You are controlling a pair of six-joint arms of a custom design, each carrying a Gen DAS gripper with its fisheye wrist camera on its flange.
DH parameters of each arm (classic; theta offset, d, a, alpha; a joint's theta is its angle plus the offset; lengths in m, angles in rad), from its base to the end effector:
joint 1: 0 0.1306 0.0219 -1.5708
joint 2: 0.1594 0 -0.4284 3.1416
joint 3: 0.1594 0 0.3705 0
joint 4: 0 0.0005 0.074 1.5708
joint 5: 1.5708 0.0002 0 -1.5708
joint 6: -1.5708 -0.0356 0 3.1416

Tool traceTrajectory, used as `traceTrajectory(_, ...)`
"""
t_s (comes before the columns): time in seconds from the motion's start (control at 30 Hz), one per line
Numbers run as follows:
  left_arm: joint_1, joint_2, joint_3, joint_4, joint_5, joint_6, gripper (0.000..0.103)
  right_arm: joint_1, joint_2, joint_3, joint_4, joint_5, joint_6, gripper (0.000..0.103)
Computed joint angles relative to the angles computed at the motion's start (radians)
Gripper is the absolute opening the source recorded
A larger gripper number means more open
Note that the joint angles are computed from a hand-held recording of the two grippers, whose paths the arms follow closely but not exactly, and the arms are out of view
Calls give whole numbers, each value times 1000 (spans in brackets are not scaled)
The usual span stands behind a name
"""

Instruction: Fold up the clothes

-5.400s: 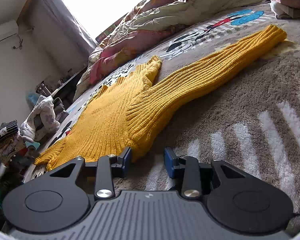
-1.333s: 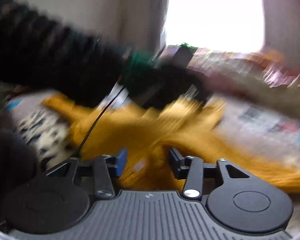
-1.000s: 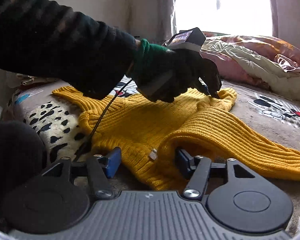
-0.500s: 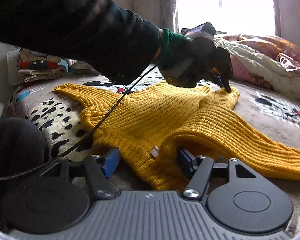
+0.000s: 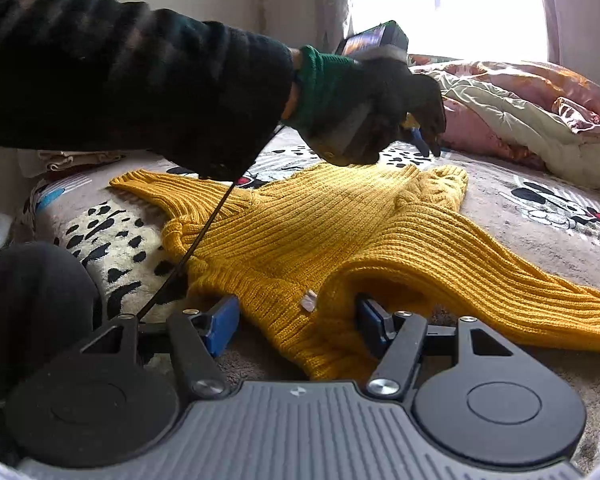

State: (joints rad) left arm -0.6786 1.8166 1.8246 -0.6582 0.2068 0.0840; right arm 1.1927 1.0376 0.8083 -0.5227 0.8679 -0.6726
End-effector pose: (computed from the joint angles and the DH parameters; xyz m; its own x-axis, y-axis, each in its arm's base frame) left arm 0.4994 -0.4127 0.4612 -0.5318 0.3233 -0.7827 0.6994 0.6888 -0.1906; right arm 0.1353 0.2658 0.3788 -0.4434 -0.0253 -0.8960 -0.1519 0.9873 0.0473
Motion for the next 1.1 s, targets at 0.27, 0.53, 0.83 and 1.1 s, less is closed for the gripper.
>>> traceTrajectory(0.27, 17, 42, 72, -141, 109, -117, 18, 10, 5, -5, 8, 17, 3, 64)
traceTrajectory(0.53, -28, -136, -28, -324, 219, -492, 45, 53, 24, 10, -26, 114, -7, 65)
traceTrajectory(0.83, -181, 13, 129, -655, 208, -696, 45, 85, 25, -1, -28, 138, -56, 67)
traceTrajectory(1.1, -199, 96, 226, -775, 326, -727, 9, 65, -8, -30, 31, 106, -41, 67)
